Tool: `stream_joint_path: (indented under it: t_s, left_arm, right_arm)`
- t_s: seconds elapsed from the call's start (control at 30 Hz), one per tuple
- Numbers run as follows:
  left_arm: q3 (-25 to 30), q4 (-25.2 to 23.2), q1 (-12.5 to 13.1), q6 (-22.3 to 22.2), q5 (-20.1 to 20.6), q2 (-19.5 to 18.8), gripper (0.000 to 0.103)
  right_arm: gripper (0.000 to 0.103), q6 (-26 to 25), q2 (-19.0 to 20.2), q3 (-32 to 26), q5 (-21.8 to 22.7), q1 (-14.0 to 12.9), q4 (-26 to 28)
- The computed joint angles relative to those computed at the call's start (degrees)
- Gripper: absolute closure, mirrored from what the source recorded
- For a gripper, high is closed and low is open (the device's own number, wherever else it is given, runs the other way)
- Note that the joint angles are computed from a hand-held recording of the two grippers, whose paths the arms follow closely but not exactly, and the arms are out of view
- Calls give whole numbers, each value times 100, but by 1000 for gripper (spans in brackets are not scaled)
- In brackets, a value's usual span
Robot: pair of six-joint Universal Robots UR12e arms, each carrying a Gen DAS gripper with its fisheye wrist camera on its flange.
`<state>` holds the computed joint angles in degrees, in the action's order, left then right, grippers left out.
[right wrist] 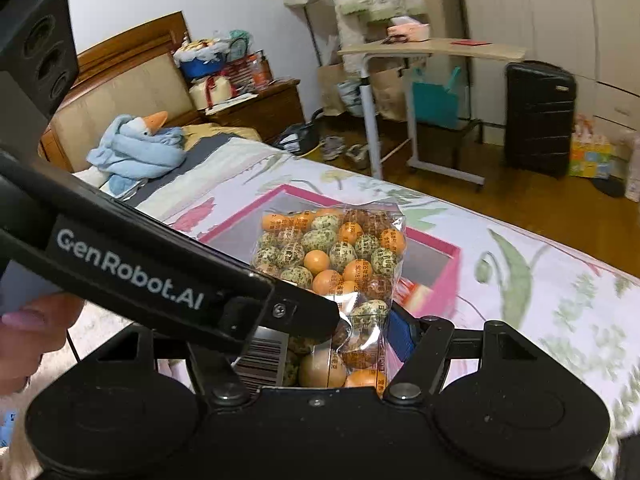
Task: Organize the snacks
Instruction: 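Carry the second peanut bag into the pink box and open both tools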
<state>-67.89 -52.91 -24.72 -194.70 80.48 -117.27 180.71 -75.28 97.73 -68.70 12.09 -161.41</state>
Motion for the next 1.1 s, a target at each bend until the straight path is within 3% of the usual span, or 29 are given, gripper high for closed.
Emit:
stream_joint_path:
  t_s: [0.27, 0.33, 0.47, 0.6, 0.63, 0.7, 0.77, 0.93, 1.1]
  left_arm:
    - [-22, 111, 227, -656, 399, -154, 37]
    - [-10, 67, 271, -780, 437, -228, 36]
    - [-12, -23, 323, -872, 365, -332, 36]
    - [-7, -128, 321, -899, 297, -399, 34]
    - [2, -137, 278, -798, 465, -410, 34]
    - [-75, 87, 167, -569, 891, -389, 34]
    - [-153, 214, 122, -418, 1071, -352, 34]
    - [-326, 291, 164, -323, 908, -192, 39]
    - [-545, 413, 119, -130, 966, 40, 43]
  right_arm:
    - [30, -1026, 639, -680, 333, 122, 244]
    - [30, -1289, 769, -816, 278, 175, 343]
    - [30, -1481, 885, -1086, 180, 214, 1020]
    - [20, -1716, 887, -1112, -27, 237, 1333]
    - [15, -1686, 867, -1073, -125, 245, 1259]
    - [14, -1495, 763, -925, -54, 199, 1099]
    - [14, -1302, 640, -736, -79, 167, 847]
    - [14, -1044, 290, -193, -380, 96, 110]
    - [14, -249, -164, 400, -365, -101, -397]
